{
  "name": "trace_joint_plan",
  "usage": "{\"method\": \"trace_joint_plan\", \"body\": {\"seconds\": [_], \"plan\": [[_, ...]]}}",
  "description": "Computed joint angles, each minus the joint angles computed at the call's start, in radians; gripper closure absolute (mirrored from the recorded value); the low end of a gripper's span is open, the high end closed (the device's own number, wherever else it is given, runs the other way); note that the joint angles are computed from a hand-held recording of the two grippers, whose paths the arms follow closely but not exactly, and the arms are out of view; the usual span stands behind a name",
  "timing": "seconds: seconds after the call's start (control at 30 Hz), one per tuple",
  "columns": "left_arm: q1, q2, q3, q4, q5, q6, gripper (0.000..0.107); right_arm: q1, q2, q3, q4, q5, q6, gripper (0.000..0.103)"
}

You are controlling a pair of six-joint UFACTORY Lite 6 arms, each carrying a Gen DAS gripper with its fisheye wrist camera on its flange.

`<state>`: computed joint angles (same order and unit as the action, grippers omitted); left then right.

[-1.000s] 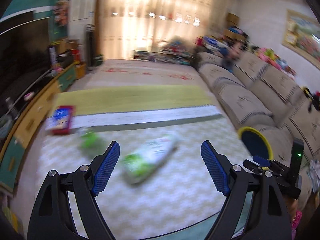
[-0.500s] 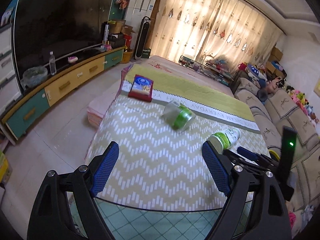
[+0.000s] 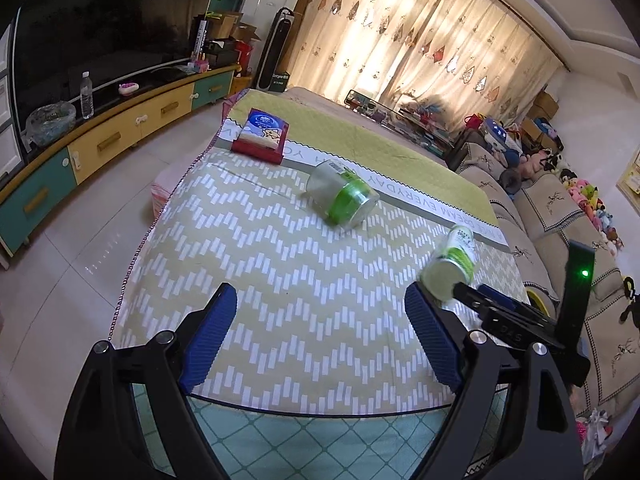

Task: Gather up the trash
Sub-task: 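Move both grippers back to the table, right gripper toward the coconut water bottle, then close the right gripper around the green-labelled coconut water bottle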

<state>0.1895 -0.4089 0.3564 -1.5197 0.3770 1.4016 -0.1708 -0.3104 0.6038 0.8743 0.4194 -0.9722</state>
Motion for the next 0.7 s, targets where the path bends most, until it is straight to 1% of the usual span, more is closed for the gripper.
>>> {"method": "trace_joint_plan", "body": {"seconds": [0.07,0.2,0.23,0.27,0.3,0.37,0.43,0.57,0.67,0.7], "plan": [[-0.012,-0.001,-0.002,-0.006,-0.005,-0.001,0.022,-0.134,-0.003,0.001,0.029,0.041,-0.085,0.042],[-0.069,0.000,-0.003,-0.029,-0.032,-0.008,0.022,-0.319,0.058,0.034,0.116,0.073,-0.215,0.041],[-0.097,0.003,-0.002,-0.044,-0.049,-0.006,0.022,-0.355,0.074,0.045,0.131,0.096,-0.236,0.041],[-0.116,-0.008,-0.003,-0.023,-0.060,-0.037,0.022,-0.392,0.079,0.049,0.163,0.137,-0.280,0.041],[-0.128,-0.008,-0.002,-0.025,-0.067,-0.039,0.022,-0.417,0.075,0.046,0.196,0.174,-0.327,0.041],[-0.157,-0.010,0.003,-0.016,-0.084,-0.061,0.022,-0.437,0.047,0.028,0.249,0.232,-0.409,0.034],[-0.178,-0.013,0.005,-0.014,-0.096,-0.073,0.022,-0.412,0.045,0.027,0.277,0.247,-0.444,0.031],[-0.212,-0.023,0.009,0.018,-0.115,-0.126,0.022,-0.288,0.080,0.035,0.310,0.166,-0.435,0.031],[-0.226,-0.007,0.016,0.000,-0.120,-0.115,0.022,-0.166,0.113,0.039,0.310,0.039,-0.392,0.031],[-0.229,-0.003,0.017,-0.005,-0.120,-0.111,0.022,-0.147,0.145,0.054,0.313,0.015,-0.386,0.031]]}}
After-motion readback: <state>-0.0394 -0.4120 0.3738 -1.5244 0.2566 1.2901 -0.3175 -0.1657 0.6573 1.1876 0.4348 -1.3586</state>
